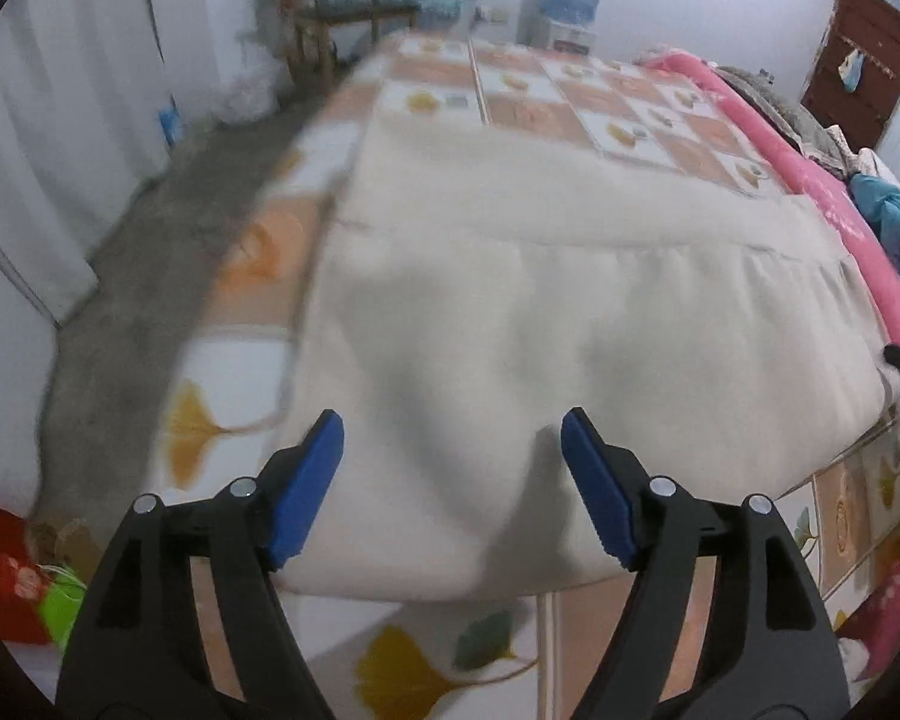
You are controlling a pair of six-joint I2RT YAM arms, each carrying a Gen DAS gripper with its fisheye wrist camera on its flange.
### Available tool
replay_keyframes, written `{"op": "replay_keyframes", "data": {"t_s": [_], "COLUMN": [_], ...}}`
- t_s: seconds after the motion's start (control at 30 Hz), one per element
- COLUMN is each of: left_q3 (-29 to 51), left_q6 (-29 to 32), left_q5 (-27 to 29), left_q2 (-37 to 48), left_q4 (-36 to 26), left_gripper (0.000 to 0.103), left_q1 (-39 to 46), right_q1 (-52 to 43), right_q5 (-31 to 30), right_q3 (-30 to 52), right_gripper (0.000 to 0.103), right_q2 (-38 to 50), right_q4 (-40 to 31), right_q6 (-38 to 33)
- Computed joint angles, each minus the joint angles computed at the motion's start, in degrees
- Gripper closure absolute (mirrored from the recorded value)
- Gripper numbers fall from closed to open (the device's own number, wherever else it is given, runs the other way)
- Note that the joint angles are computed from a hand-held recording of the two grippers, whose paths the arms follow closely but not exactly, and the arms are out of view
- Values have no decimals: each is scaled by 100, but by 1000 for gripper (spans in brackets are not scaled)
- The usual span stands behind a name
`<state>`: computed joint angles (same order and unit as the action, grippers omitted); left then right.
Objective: Fold large clothes
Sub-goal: 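Fold the lifted edge over the jacket and open both grippers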
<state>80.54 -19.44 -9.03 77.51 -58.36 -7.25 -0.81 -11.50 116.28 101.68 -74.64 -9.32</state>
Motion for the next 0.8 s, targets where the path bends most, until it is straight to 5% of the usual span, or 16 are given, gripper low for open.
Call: {"op": "replay_keyframes", "data": {"t_s": [0.2,0.4,0.47,0.57,0.8], "left_q3": [14,-185,16,63,-28], "left_q6": [36,-313,-371,-230,-700], "left_q5": [-301,-1112,-1080,-1154,-1194], "left_q2": [-180,445,414,216,716], "left_q4": [255,307,146,279,432], "left_gripper": [28,16,16,16,10], "left_q1": [-827,-1396,-1420,-1520,-1558], "right_q1": [504,1027,1219,1458,2308], "right_q5": [-435,462,778,405,931], "right_q3": [-501,-1803,-1470,-1227,-1809], "right_gripper": [35,32,32,32,20], "right_q2": [-661,-745,-732,-909,-574], "right_q4": [292,880,630,659,1252], "right_q6": [107,277,324,437,538]}}
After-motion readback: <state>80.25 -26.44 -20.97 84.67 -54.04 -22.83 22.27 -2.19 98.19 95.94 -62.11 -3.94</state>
